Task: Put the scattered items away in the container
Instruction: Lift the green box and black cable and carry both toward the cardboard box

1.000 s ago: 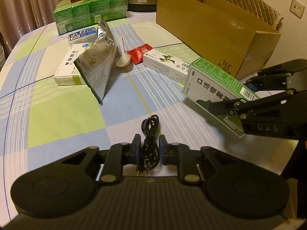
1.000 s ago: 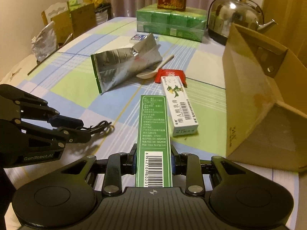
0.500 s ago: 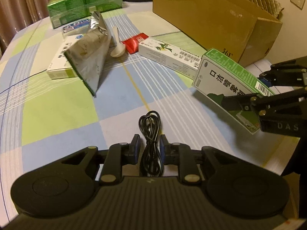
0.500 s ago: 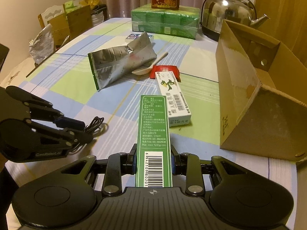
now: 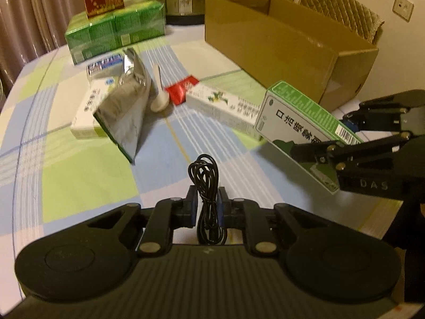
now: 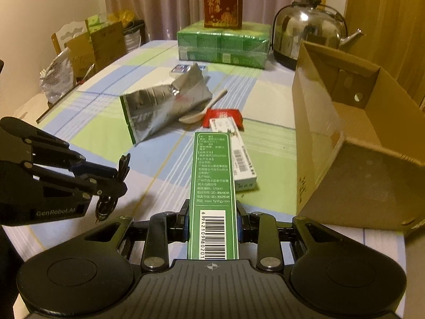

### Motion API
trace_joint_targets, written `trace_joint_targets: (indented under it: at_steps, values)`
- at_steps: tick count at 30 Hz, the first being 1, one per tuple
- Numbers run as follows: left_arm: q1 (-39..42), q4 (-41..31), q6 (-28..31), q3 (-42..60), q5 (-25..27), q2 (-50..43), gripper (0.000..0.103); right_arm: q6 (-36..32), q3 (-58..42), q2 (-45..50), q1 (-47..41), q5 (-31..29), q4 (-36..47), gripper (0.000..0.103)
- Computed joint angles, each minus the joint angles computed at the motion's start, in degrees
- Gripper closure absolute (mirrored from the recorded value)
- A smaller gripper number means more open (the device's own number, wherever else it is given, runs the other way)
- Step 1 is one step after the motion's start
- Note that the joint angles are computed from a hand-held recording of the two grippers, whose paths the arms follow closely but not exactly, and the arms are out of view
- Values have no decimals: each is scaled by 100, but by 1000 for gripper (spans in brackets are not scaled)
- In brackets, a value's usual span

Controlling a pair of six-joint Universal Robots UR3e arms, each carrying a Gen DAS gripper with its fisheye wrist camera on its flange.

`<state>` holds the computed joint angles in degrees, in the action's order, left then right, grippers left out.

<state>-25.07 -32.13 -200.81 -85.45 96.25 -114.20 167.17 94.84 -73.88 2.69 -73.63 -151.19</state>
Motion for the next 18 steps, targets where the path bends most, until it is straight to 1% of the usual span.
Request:
trace_joint_targets:
  at_steps: [12,18]
  values:
    - [-111,-236,113,581,181,-15,92,81,94,-402,-168,27,-116,76]
    - [-116,-556,273,1369,129,-271,92,145,-103,-539,-328,39,-85,76]
